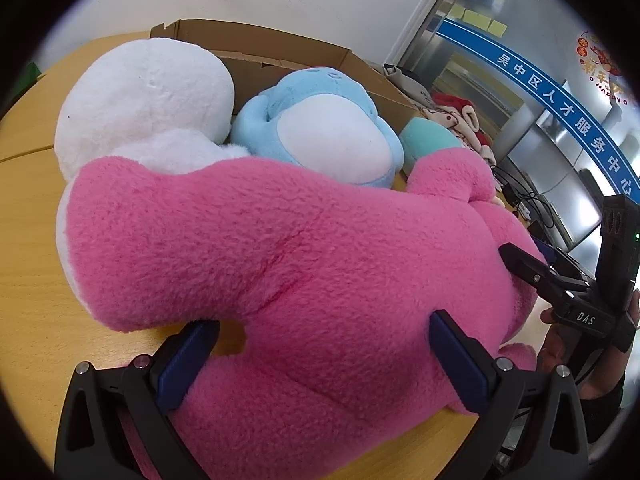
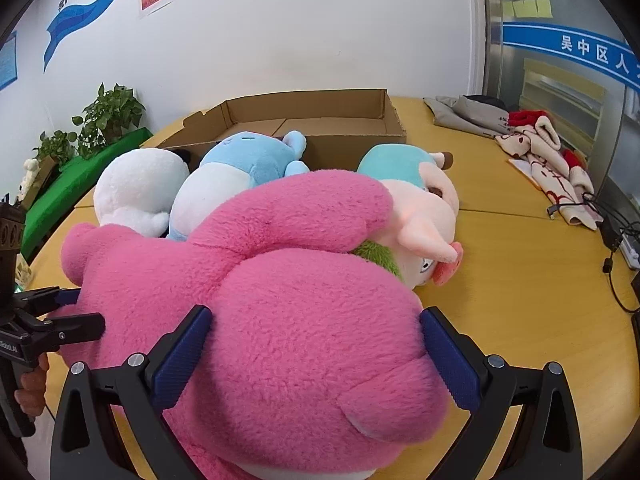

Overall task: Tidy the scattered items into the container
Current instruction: 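Close the left gripper on the pink plush body while the right gripper clamps its head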

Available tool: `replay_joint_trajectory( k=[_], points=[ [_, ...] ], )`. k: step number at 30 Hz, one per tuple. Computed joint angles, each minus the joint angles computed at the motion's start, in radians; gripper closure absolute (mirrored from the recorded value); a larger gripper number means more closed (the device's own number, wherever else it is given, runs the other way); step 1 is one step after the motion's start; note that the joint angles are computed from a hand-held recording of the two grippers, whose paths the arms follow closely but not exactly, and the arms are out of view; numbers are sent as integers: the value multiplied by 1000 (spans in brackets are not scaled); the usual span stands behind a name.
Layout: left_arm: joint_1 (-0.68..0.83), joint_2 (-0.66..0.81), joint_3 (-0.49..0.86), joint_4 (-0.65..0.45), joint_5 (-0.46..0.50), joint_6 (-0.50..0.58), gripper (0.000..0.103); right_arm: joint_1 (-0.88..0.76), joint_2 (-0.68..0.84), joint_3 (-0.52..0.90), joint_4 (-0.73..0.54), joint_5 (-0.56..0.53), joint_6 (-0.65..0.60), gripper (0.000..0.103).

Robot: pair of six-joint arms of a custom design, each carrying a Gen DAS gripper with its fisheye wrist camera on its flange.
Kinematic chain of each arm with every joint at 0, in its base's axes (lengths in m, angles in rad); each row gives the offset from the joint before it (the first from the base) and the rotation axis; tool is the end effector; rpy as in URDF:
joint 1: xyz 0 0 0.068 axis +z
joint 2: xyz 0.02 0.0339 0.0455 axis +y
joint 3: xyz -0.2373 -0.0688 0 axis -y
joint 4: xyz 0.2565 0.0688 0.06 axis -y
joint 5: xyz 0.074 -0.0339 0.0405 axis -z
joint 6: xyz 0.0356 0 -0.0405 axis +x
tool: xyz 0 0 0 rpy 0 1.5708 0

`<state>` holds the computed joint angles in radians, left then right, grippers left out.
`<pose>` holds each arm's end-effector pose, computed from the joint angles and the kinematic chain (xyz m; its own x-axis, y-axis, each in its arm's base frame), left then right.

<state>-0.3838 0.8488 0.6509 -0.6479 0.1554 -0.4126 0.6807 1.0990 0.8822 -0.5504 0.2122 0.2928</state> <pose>0.1823 -0.0796 0.2183 -0.8223 -0.0952 -0.5610 0.1478 0.9164 -0.3720 0.2020 0.1539 0.2528 -0.6600 -0.1714 -0.7314 -0.3205 0.9448 0.0678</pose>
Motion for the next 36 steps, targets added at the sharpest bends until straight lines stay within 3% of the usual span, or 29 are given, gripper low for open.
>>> replay_joint_trajectory(
  k=[11,22,36],
  points=[
    [14,22,22,-18,25,31,0,-73,-79,-37,-46,-91,-30,0],
    [47,42,5,14,93,29,0,-115,-36,-53,-8,-170,-12,0],
    [68,55,-8,43,133,61,0,-95,4,-33,-5,-152,-10,0]
  ],
)
